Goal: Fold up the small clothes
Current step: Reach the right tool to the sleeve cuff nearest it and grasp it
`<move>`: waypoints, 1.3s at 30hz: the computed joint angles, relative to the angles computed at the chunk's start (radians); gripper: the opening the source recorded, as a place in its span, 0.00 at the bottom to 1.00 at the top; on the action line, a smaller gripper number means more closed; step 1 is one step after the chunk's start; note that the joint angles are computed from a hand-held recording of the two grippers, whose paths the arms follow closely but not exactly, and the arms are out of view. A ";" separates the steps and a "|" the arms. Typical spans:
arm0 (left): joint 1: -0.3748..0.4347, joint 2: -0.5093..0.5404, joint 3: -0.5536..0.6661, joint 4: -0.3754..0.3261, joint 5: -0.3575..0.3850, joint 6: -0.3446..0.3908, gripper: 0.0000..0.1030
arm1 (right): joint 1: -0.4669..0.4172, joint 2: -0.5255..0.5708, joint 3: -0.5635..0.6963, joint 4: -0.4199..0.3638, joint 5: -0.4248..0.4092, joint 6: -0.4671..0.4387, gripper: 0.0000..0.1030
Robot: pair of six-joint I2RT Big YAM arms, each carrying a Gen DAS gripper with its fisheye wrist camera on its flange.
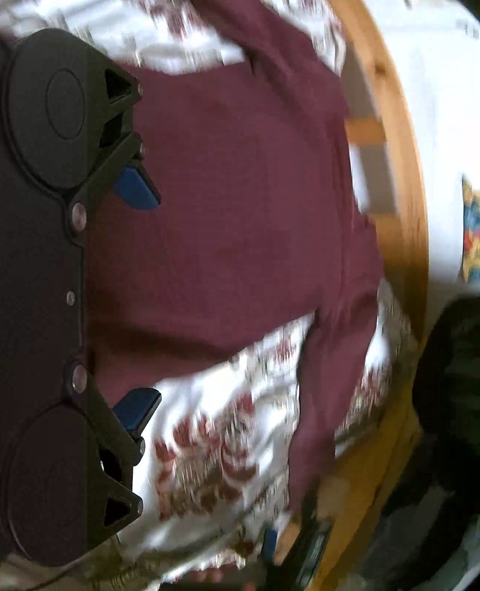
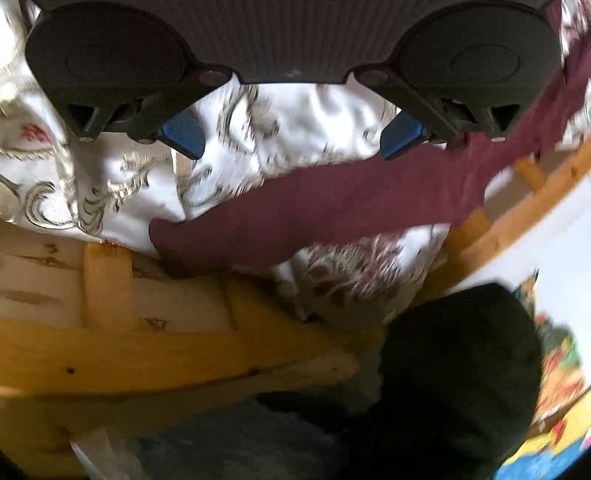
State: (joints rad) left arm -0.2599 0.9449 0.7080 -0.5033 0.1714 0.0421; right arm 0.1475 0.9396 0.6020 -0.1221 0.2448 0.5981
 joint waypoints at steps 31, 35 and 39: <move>-0.059 0.129 0.089 -0.101 0.214 -0.071 0.99 | -0.204 0.249 -0.014 0.315 -0.125 0.253 0.98; -0.044 0.121 0.098 -0.090 0.133 -0.107 0.99 | -0.186 0.269 -0.007 0.340 -0.062 0.268 0.84; -0.053 0.125 0.099 -0.088 0.084 -0.091 0.99 | -0.168 0.279 0.003 0.337 -0.005 0.270 0.56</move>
State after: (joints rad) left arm -0.3127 1.0701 0.8074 -0.5915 0.2555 -0.0485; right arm -0.0208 1.2187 0.6054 0.2149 0.2398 0.8681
